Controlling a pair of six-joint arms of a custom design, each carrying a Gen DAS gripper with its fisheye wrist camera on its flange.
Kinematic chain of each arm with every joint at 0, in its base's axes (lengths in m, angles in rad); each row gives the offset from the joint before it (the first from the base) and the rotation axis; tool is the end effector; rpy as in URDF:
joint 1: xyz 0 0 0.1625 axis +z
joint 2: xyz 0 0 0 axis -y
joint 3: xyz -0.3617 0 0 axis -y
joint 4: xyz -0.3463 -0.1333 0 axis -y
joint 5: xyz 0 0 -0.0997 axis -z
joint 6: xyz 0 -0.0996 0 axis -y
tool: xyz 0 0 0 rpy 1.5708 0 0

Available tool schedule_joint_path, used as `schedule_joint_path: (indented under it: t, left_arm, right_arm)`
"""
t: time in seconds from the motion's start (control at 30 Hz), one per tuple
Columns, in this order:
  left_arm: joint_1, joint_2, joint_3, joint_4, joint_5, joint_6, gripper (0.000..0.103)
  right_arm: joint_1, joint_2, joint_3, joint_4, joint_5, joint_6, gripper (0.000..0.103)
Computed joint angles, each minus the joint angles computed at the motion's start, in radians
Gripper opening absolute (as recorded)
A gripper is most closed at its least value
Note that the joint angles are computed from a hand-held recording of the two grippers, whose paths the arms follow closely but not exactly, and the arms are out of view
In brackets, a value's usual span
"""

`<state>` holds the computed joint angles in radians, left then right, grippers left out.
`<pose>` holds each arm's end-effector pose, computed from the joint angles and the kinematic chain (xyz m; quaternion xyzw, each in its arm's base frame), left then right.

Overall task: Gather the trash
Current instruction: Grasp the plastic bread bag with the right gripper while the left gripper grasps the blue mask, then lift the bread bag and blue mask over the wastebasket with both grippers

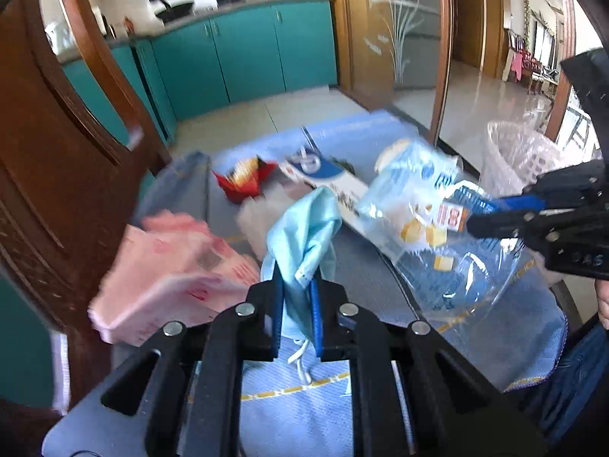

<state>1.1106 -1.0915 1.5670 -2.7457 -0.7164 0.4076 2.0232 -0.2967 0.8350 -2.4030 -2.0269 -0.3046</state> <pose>-0.0767 -0.6239 0.3390 0.2307 0.8355 -0.3220 0.3809 0.4146 -0.6485 0.0340 0.3253 -0.9076 0.1588 0.2125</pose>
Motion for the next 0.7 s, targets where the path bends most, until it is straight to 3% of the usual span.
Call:
schedule_joint_path:
  t: [0.33,0.43,0.5,0.57,0.7]
  left_arm:
    - [-0.029,-0.005,0.045,-0.251,0.023,0.138,0.013]
    - [-0.028,-0.001,0.038,-0.259,0.025,0.135,0.013]
    - [-0.026,0.001,0.034,-0.262,0.028,0.131,0.013]
    - [-0.026,-0.001,0.032,-0.259,0.03,0.122,0.013]
    - [-0.027,-0.001,0.035,-0.271,0.032,0.123,0.013]
  right_arm:
    - [0.006,0.023,-0.012,-0.003,-0.042,-0.018,0.017]
    - [0.005,0.035,-0.02,0.011,-0.049,-0.012,0.04]
    - [0.006,0.049,-0.028,0.011,-0.061,-0.022,0.063]
    - [0.009,0.065,-0.04,0.011,-0.078,-0.034,0.07]
    - [0.011,0.104,-0.079,0.059,-0.104,-0.043,0.071]
